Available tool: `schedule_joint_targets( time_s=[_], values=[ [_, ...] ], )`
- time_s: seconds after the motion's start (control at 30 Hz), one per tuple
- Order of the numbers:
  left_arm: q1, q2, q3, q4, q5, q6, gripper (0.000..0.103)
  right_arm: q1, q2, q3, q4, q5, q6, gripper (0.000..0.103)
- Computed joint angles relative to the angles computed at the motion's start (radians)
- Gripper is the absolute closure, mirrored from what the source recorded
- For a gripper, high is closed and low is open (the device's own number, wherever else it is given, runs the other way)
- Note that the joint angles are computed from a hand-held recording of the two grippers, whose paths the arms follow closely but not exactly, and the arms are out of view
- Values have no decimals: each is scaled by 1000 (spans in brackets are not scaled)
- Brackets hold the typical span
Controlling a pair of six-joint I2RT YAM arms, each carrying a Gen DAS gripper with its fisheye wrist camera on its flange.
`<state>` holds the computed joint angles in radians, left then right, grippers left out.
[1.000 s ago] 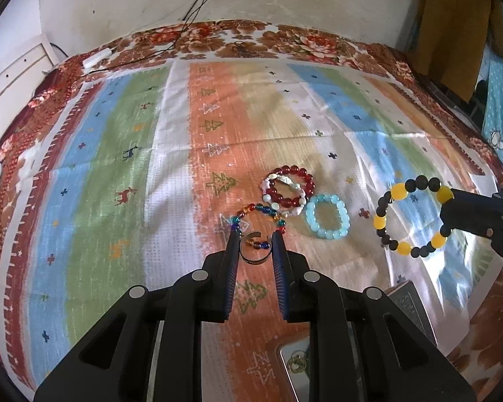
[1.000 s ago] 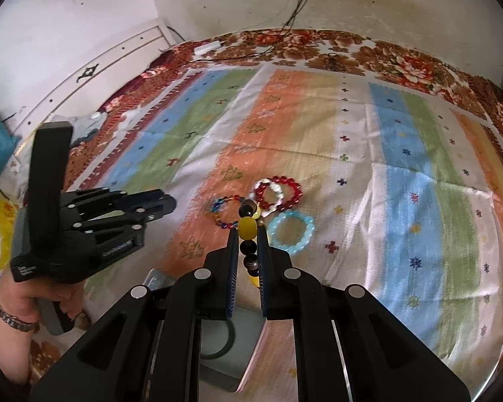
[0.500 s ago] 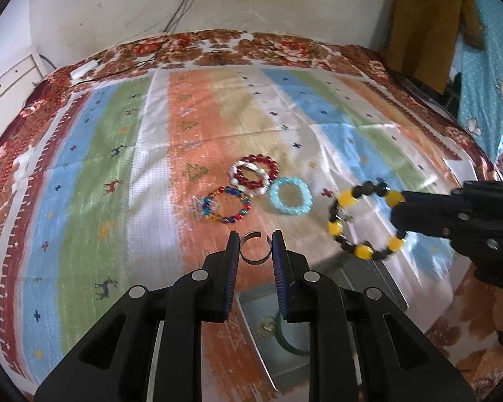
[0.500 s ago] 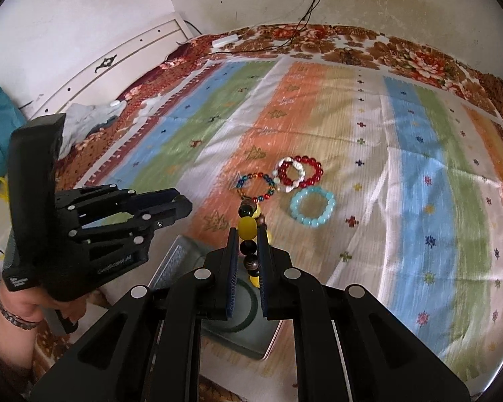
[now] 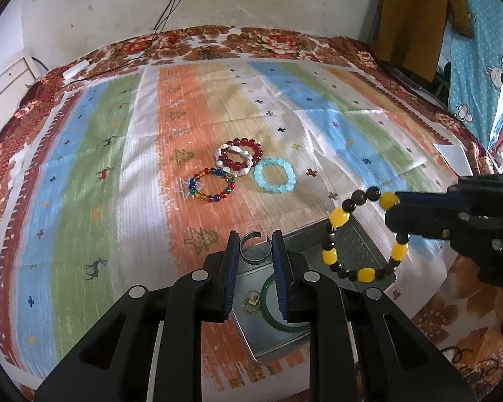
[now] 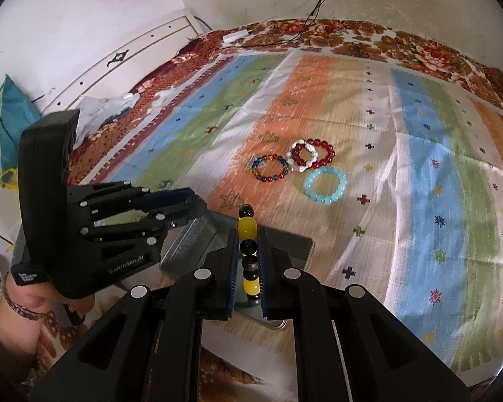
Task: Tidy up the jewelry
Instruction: 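Open the left tool to drop the ring while the right tool releases the bracelet into the box, then withdraw both open tools from the tin box toward the remaining bracelets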
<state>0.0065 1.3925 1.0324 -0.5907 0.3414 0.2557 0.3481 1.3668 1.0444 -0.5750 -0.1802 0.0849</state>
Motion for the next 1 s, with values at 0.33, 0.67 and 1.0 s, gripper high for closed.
schedule_joint_targets(
  time_s=[0.33,0.67,1.0],
  values=[
    [-23,18,-2,-31,-30,12,83,15,22,-7,-13,7,-28,74],
    [26,57,29,-25,-17,-13,61,-39,44,7,8,30,-9,54],
    [34,115,75,9,-45,-49,54,-84,131,72,21,45,5,49]
  ],
)
